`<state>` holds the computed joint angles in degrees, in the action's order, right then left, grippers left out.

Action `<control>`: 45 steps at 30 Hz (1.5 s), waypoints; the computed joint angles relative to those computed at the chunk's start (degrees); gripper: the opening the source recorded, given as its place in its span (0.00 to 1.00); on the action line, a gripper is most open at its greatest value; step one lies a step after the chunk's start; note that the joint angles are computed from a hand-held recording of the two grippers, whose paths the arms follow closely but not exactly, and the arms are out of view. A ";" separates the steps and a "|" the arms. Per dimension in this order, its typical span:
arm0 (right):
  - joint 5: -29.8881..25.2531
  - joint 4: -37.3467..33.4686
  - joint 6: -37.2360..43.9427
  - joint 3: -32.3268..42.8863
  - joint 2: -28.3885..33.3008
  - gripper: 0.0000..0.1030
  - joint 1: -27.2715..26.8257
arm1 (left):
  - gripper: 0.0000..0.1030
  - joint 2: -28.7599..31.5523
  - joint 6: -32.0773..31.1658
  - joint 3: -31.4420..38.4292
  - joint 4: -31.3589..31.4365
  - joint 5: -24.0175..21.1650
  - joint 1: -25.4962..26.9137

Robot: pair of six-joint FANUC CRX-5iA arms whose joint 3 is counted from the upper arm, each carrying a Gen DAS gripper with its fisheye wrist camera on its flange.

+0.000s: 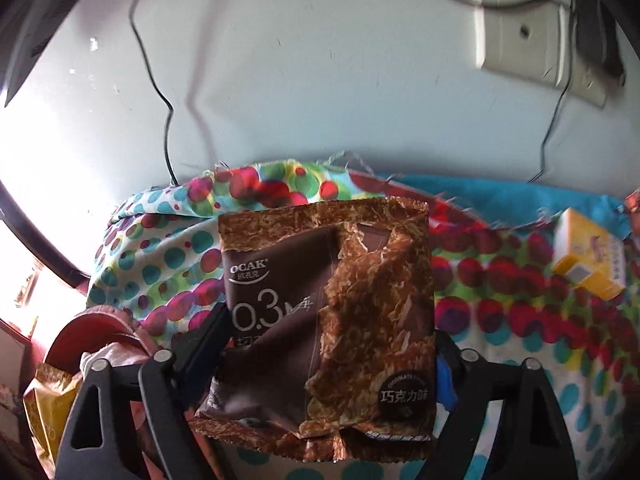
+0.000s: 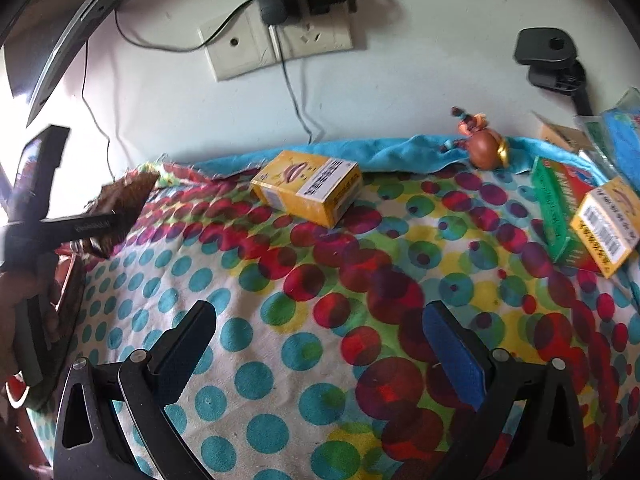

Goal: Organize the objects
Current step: 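Lift the chocolate packet with the left gripper while the right gripper grasps the yellow medicine box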

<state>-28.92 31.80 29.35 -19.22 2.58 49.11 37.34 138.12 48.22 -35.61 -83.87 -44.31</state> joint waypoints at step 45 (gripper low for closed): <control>-2.86 17.57 -1.35 5.96 9.70 0.58 0.18 | 0.80 -16.29 19.29 -18.81 -6.21 7.41 -11.99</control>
